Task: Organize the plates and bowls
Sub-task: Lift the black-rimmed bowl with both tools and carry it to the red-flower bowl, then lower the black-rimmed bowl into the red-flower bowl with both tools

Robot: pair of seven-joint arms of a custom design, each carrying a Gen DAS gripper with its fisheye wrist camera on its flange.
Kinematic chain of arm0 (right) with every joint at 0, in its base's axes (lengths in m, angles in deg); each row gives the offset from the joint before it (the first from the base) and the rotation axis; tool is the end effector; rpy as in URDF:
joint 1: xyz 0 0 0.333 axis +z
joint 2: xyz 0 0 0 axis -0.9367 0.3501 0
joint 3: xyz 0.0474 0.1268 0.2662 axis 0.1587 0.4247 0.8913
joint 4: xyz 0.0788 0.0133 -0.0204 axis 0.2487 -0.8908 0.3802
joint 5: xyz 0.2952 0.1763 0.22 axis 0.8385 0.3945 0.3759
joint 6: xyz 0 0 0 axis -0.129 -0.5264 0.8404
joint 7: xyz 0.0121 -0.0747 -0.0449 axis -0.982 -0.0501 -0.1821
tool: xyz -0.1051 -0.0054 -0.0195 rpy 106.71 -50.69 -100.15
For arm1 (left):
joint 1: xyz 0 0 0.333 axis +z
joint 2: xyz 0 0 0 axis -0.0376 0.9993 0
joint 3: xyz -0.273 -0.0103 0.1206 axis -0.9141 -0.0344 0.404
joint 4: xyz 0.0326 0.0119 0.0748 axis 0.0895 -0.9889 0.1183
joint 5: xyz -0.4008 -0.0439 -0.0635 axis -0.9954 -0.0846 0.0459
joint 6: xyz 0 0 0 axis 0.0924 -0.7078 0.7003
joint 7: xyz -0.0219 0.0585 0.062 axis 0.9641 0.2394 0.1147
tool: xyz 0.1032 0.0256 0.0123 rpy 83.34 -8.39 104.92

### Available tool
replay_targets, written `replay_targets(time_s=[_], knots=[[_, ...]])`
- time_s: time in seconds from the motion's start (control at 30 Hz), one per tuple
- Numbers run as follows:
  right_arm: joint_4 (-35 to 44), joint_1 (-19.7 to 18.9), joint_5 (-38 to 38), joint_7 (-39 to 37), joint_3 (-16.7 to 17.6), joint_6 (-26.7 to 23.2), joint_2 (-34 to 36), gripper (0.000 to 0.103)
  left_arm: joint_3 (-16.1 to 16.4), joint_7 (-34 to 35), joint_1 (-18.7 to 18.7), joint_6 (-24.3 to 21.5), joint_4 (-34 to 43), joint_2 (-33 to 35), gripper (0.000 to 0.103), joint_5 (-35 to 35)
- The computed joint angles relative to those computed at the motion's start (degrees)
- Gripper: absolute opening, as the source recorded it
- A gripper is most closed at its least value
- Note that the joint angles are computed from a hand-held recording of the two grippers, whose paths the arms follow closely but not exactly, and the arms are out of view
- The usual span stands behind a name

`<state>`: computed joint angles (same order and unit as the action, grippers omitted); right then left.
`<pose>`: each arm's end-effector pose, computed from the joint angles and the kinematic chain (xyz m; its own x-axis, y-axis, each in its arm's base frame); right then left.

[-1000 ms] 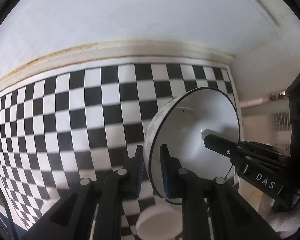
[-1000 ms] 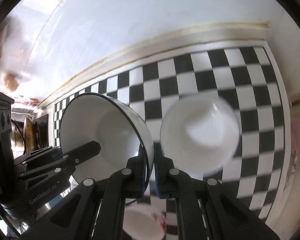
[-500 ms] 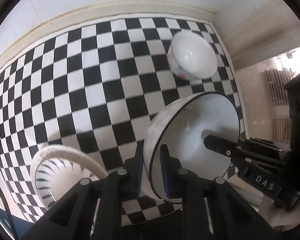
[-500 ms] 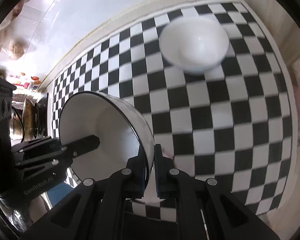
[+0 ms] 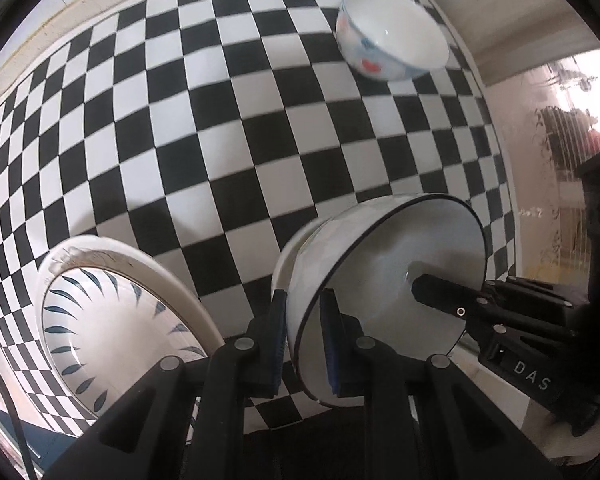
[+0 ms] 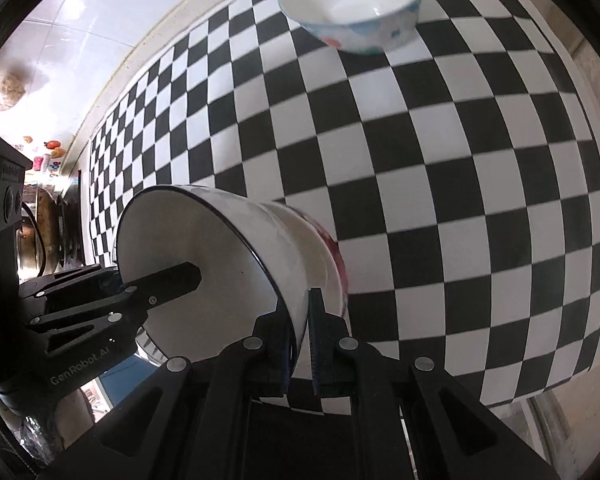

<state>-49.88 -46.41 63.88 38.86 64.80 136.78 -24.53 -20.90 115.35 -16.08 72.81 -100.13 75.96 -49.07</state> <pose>0.5100 0.3336 0.5341 -0.1498 -0.9038 -0.4008 -0.9883 0.1247 0.0882 0.5379 -0.2897 0.6003 -0.2669 -0.9377 0.2225 -0.9524 0.2920 0.0881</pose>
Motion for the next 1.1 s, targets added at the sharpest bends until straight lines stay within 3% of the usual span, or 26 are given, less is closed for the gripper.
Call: replay_targets(time_s=[0.77, 1.1], knots=[[-1.7, -0.8, 6.0, 1.6, -0.2, -1.0, 0.8, 0.014, 0.1, -1.4, 0.2, -2.2, -1.8, -0.1, 0.015, -1.2], [0.1, -0.3, 2.2, 1.6, 0.0, -1.9, 1.2, 0.014, 0.3, -2.0, 0.4, -1.8, -3.1, -1.1, 0.015, -0.5]])
